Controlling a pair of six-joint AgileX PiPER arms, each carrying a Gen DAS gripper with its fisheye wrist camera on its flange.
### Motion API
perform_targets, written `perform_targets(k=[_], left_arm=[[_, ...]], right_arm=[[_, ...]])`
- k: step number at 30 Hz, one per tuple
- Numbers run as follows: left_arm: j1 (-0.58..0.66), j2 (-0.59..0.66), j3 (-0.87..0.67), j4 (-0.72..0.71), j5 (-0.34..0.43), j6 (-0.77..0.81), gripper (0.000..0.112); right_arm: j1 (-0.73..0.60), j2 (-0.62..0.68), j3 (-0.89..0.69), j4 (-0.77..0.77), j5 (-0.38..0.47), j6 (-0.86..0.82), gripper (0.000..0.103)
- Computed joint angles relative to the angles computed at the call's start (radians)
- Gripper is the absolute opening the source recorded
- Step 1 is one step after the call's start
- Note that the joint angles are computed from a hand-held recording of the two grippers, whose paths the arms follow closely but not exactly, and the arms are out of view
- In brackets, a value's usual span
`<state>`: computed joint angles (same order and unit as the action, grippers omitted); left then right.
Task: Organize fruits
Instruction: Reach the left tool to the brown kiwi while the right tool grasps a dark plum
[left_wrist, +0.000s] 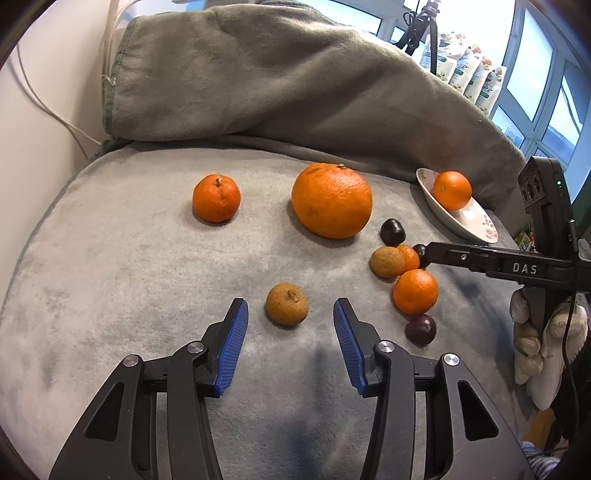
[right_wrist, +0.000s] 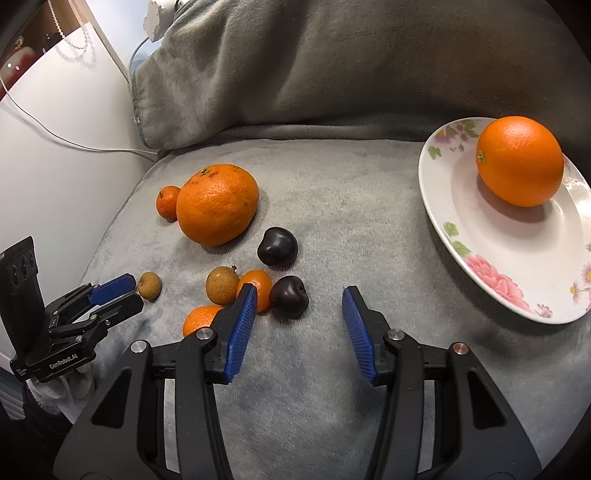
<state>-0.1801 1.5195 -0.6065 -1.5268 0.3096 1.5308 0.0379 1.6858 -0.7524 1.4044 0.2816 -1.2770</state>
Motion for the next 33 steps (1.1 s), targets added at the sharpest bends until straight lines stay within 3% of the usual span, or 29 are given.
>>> perform_targets(k=[20, 27, 33], left_arm=[[-0.007, 0.051, -0.036, 0.019, -0.003, -0.018, 0.045], [0.006, 0.065, -0.041, 0.031, 0.013, -0.020, 0.045], [0.034, 0.084, -0.057, 0.080, 0.045, -0.058, 0.039]], right_arm=[[-0.036, 0.034, -0.015, 0.023, 0.066, -0.033, 0.041], [-0.022, 0.032, -0.020, -0.018, 0.049, -0.004, 0.041], [-0.042, 0.045, -0.031, -0.005, 0.088, -0.021, 0.038]])
